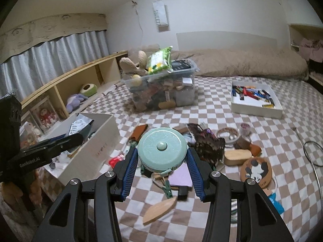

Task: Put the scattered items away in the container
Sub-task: 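Lift the held sachet and tape measure up off the bed with both tools, then carry both held items over the white cardboard box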

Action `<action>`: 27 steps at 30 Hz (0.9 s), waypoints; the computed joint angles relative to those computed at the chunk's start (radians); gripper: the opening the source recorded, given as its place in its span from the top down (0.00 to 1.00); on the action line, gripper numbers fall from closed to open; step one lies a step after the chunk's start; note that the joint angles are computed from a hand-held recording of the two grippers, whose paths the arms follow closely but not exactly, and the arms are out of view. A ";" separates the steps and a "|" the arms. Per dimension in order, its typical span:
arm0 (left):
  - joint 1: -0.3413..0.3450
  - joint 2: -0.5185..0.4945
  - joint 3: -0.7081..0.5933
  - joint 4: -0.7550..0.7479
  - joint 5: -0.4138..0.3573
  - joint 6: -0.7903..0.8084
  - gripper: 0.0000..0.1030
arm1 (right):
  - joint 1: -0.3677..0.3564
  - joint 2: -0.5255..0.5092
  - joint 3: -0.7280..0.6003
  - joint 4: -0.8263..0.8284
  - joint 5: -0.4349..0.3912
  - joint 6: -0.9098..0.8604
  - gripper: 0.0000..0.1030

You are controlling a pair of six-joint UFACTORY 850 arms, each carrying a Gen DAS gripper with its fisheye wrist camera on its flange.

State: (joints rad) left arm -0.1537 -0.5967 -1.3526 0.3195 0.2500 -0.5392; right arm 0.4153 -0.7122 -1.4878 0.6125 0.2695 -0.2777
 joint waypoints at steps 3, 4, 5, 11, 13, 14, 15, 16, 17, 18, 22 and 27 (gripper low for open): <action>0.007 0.025 0.018 -0.072 0.000 0.071 0.43 | 0.008 0.001 -0.020 0.009 -0.012 -0.028 0.51; 0.009 0.032 0.023 -0.098 0.001 0.097 0.43 | 0.011 0.000 -0.028 0.012 -0.015 -0.037 0.51; 0.012 0.041 0.029 -0.127 0.002 0.125 0.43 | 0.013 -0.001 -0.035 0.014 -0.016 -0.044 0.51; 0.030 0.084 0.066 -0.241 0.010 0.246 0.43 | 0.023 -0.020 -0.096 0.025 -0.046 -0.080 0.51; 0.037 0.097 0.077 -0.265 0.011 0.269 0.43 | 0.027 -0.027 -0.115 0.028 -0.057 -0.089 0.51; 0.042 0.103 0.082 -0.268 0.011 0.271 0.43 | 0.030 -0.033 -0.128 0.036 -0.063 -0.102 0.51; 0.046 0.108 0.087 -0.287 0.013 0.291 0.43 | 0.033 -0.038 -0.140 0.043 -0.068 -0.113 0.51; 0.049 0.114 0.092 -0.320 0.014 0.324 0.43 | 0.036 -0.042 -0.150 0.041 -0.073 -0.116 0.51; 0.052 0.119 0.097 -0.354 0.016 0.359 0.43 | 0.039 -0.047 -0.161 0.034 -0.079 -0.112 0.51; 0.056 0.125 0.104 -0.380 0.018 0.385 0.43 | 0.042 -0.053 -0.174 0.026 -0.086 -0.107 0.51; 0.072 0.143 0.123 -0.458 0.024 0.457 0.43 | 0.052 -0.081 -0.232 -0.007 -0.120 -0.092 0.51; 0.095 0.157 0.137 -0.531 0.029 0.522 0.43 | 0.062 -0.123 -0.316 -0.067 -0.173 -0.056 0.51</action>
